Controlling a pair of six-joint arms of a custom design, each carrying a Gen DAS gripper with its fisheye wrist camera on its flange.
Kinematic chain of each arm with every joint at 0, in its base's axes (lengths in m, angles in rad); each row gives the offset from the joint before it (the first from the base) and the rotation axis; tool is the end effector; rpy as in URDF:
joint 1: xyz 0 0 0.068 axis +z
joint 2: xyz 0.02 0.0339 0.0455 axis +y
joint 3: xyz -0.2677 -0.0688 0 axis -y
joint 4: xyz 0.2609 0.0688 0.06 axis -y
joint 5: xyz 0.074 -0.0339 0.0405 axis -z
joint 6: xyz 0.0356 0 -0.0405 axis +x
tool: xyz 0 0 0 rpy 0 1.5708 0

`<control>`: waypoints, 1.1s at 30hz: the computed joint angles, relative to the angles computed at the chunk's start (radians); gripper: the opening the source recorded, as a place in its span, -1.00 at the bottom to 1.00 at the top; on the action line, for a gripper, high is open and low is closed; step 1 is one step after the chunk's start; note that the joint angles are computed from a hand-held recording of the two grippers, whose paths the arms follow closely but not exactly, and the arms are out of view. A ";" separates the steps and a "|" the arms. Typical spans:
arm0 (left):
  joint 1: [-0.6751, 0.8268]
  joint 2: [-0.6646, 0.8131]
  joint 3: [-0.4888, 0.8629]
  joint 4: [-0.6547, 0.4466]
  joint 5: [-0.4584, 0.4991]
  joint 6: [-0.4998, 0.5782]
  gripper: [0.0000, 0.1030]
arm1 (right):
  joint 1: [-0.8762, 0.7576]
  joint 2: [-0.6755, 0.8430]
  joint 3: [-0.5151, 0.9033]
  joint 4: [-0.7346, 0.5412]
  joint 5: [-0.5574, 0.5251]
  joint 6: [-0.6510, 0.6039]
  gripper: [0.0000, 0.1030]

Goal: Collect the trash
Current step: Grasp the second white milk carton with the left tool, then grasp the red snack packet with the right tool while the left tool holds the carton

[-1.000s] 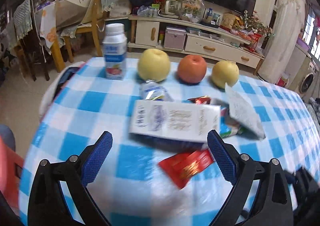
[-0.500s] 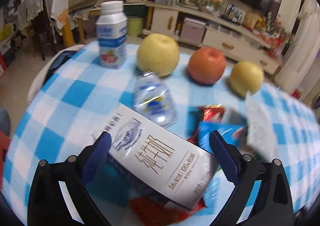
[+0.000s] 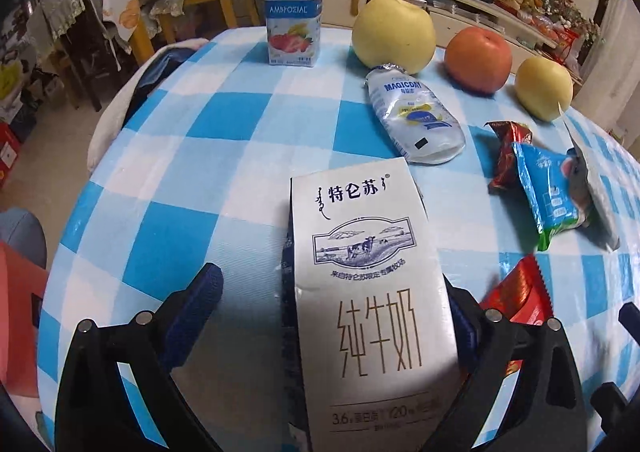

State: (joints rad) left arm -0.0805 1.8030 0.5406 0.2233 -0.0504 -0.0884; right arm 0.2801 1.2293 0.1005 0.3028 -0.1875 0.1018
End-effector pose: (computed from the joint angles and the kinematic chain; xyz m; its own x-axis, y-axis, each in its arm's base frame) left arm 0.2728 -0.0202 0.0492 -0.8606 -0.0190 -0.5088 -0.0212 0.9998 -0.0015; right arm 0.1616 0.0534 0.0755 -0.7429 -0.1098 -0.6604 -0.3192 0.9252 0.2052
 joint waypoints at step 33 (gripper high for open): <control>0.301 -0.135 -0.077 0.018 0.285 0.232 0.23 | 0.337 0.561 0.403 0.050 0.229 0.012 0.23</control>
